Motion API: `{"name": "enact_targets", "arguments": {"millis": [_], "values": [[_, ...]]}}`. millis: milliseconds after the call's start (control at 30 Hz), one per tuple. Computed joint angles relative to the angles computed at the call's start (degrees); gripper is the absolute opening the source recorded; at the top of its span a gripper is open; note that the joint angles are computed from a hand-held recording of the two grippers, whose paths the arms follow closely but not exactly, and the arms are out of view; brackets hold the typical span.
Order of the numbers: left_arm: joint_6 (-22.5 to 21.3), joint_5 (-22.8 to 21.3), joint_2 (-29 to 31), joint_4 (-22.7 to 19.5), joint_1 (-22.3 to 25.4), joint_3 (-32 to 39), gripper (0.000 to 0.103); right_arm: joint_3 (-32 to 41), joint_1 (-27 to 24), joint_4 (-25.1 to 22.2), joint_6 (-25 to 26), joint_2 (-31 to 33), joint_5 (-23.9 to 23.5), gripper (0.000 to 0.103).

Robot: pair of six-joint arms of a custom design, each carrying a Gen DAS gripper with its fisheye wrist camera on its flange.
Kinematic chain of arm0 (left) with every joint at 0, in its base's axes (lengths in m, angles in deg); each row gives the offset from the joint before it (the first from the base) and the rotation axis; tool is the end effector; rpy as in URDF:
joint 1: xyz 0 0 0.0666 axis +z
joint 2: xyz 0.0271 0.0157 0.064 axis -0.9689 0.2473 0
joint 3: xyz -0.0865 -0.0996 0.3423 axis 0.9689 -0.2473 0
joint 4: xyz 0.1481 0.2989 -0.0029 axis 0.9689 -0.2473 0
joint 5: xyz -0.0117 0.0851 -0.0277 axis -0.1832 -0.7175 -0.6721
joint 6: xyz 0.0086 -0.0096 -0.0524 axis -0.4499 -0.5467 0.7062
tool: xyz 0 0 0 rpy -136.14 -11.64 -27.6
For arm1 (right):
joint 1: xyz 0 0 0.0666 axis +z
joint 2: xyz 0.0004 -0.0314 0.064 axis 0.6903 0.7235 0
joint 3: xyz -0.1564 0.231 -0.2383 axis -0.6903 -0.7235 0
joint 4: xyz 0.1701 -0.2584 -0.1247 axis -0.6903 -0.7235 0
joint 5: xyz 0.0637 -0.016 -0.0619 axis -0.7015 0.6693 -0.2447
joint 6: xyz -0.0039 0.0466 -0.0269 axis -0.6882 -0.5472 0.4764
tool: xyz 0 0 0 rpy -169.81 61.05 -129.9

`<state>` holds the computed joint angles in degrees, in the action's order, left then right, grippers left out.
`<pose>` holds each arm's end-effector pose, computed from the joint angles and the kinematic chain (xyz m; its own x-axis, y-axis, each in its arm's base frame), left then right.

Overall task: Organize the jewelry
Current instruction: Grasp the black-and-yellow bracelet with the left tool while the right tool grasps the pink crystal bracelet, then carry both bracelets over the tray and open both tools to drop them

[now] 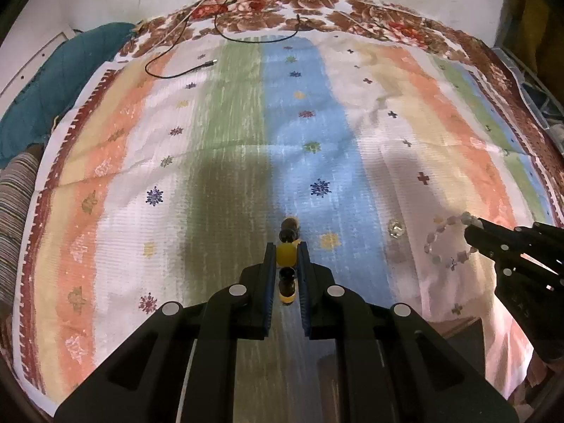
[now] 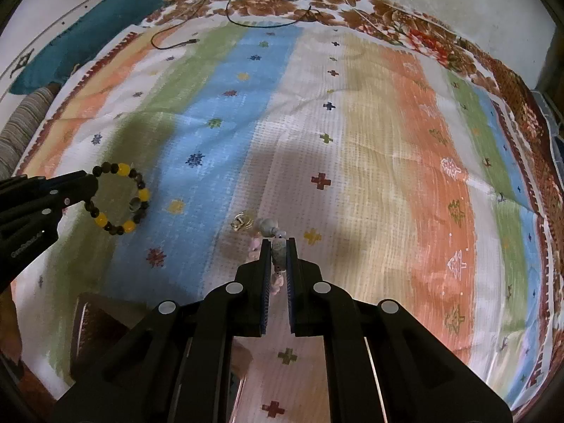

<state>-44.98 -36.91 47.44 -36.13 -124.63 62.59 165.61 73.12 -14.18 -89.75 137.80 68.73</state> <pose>0.3690 -0.4063 0.4311 -0.8790 0.0254 -0.4762 0.0412 0.9989 -0.0227 0.3852 0.2114 0.4238 -0.8347 -0.2679 -0.4812 -0.2844 0.9579 -0.0399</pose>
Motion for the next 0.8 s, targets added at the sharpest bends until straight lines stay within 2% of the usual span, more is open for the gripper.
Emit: {"name": "enact_targets", "arguments": {"millis": [333, 800], "values": [[-0.7, -1.68, 0.62, -3.29, -2.03, 4.42, 0.011, -0.8, 0.49, -0.1, -1.91, -2.47, -1.06, 0.009], [0.86, -2.59, -1.52, -2.43, -4.21, 5.21, 0.011, -0.62, 2.39, -0.94, -1.87, -5.05, 0.26, 0.009]]}}
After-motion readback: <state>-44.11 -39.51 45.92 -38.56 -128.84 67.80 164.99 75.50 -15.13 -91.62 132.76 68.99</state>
